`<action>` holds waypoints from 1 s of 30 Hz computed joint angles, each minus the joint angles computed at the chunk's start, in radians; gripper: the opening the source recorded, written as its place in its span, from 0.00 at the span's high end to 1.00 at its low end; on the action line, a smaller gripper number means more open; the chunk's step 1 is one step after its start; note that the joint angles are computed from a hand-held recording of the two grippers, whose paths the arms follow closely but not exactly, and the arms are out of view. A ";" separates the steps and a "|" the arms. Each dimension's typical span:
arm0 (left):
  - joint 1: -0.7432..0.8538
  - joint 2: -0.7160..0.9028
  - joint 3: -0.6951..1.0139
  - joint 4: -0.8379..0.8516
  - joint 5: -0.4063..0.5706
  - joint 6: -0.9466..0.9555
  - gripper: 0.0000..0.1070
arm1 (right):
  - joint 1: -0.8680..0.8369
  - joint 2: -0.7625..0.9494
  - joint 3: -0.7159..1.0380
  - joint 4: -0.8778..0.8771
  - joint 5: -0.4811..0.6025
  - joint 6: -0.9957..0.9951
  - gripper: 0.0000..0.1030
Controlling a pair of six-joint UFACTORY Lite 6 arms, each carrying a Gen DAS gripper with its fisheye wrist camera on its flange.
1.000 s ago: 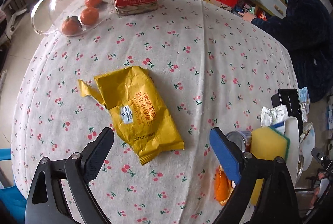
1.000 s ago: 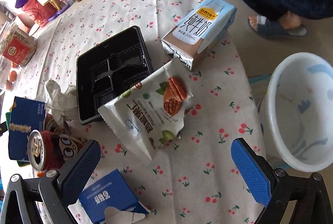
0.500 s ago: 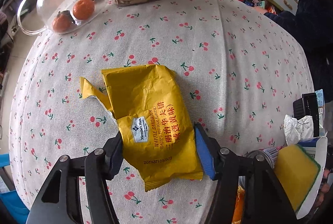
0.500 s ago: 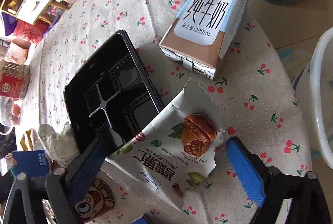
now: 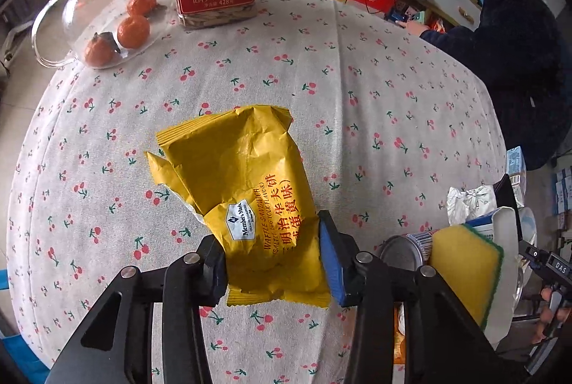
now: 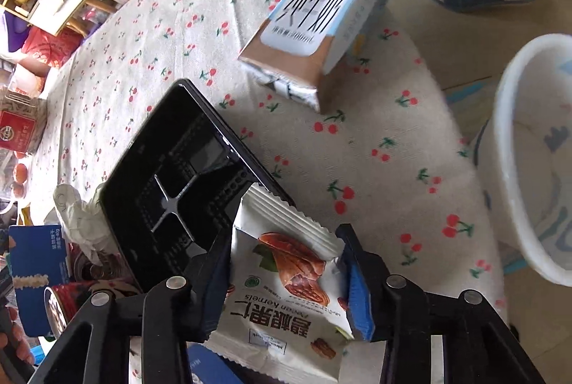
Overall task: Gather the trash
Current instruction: 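Carry both packets over the white bin and open both tools to drop them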
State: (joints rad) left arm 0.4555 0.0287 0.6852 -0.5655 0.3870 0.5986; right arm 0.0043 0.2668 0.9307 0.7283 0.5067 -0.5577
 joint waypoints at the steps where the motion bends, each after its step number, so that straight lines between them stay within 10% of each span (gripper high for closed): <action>1: 0.012 -0.035 -0.012 -0.023 0.026 0.019 0.58 | -0.014 -0.027 -0.017 0.000 0.001 -0.014 0.52; 8: -0.082 -0.377 -0.084 0.019 0.164 -0.084 0.58 | -0.139 -0.179 -0.110 0.022 0.059 -0.113 0.52; 15: -0.577 -0.436 0.011 0.266 0.175 -0.584 0.58 | -0.373 -0.245 -0.121 -0.037 0.108 -0.190 0.52; 21: -1.067 -0.130 0.286 0.507 0.095 -1.011 0.58 | -0.635 -0.166 -0.042 -0.053 0.175 -0.321 0.52; 30: -1.356 0.553 0.956 0.477 0.162 -1.069 0.57 | -0.860 -0.002 0.119 -0.090 0.234 -0.416 0.52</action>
